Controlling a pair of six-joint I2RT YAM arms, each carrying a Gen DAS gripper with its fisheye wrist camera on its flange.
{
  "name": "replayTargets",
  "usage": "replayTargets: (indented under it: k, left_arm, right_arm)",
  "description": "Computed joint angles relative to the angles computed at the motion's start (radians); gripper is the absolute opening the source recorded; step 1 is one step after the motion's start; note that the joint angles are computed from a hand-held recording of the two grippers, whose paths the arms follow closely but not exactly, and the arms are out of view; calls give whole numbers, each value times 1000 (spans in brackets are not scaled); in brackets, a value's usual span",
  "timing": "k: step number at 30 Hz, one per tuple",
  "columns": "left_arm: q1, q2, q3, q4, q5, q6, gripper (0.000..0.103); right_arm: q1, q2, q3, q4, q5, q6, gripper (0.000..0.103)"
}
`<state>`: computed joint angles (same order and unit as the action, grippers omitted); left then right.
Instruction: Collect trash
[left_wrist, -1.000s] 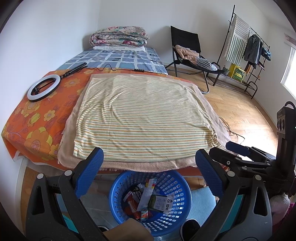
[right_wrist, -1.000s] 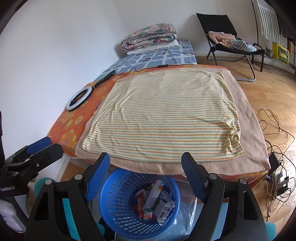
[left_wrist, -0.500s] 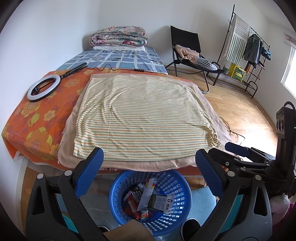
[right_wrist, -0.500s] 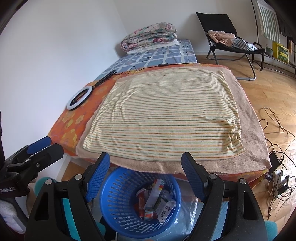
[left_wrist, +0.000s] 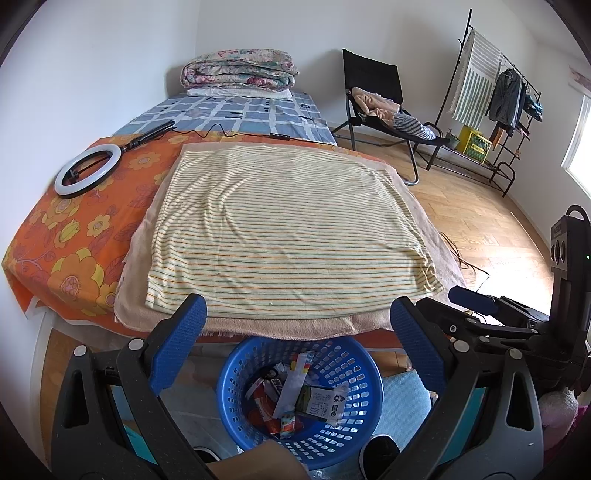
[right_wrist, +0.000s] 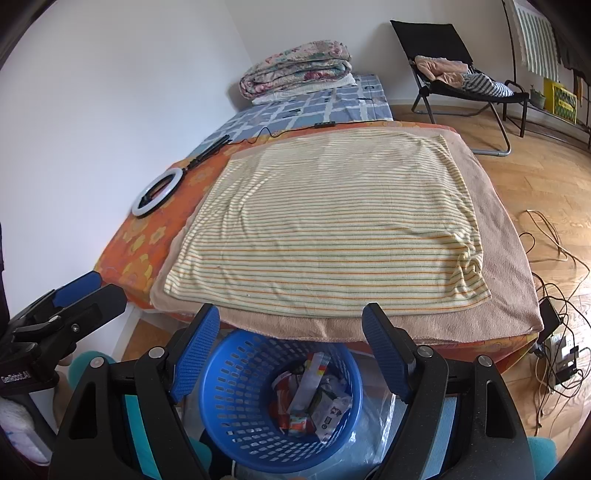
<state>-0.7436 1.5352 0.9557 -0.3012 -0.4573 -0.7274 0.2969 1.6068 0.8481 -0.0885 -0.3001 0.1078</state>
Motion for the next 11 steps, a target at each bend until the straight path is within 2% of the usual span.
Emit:
replayTargets:
  k: [11]
  left_arm:
    - [-31, -4, -32, 15, -30, -18, 102]
  right_arm:
    - [10, 16, 6, -12, 2, 6, 79]
